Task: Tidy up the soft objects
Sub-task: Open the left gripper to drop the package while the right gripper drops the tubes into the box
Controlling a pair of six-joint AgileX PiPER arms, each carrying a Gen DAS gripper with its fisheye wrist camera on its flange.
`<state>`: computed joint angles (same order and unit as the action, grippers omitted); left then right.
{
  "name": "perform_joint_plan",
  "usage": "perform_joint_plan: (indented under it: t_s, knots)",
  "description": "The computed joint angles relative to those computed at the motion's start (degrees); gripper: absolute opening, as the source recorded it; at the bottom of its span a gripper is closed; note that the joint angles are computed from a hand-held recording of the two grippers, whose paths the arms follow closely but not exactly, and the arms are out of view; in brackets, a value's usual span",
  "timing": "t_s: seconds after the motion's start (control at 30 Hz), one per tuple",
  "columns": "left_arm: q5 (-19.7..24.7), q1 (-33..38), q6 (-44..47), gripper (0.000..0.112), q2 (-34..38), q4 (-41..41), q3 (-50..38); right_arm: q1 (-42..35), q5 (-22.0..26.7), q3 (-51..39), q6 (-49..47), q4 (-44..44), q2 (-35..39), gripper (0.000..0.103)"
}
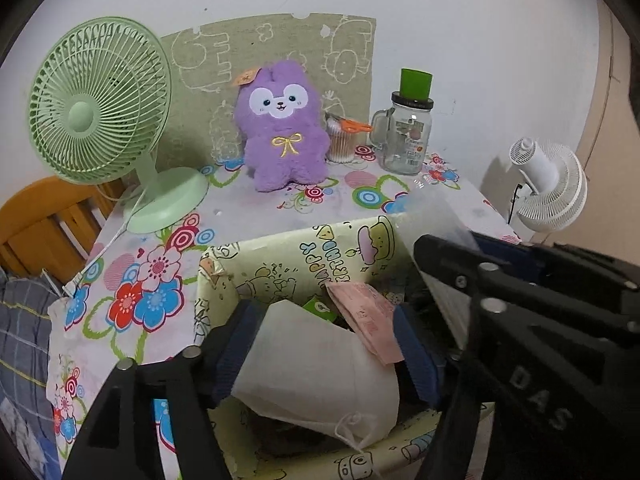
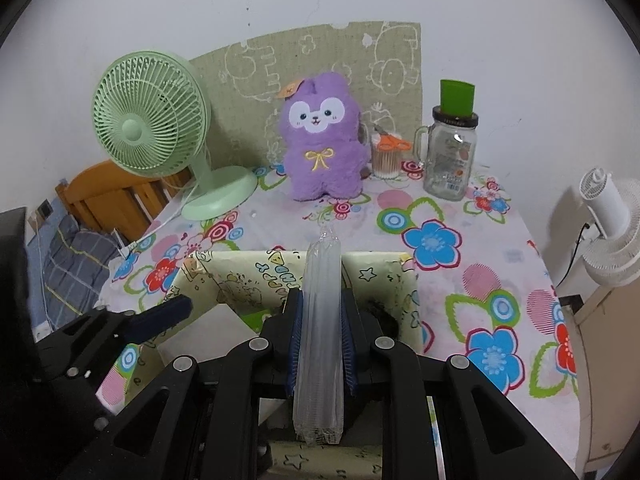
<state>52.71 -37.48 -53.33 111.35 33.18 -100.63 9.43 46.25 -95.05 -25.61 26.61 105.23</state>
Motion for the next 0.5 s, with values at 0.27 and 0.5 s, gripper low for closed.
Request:
perform_joint_plan:
  t_s: [0.27,0.5]
  knots:
    - [0.2,-0.3,-0.9,0.083,-1.2,1.6,2.3,1.9,0.5,-1.8,3.2,-2.4,2.2,0.03]
    - [0.5,-0.6,-0.5,0.086,-1.5,1.5,3.3,1.6,-0.1,-0.5,3.6,-0.4,2.0,0.071]
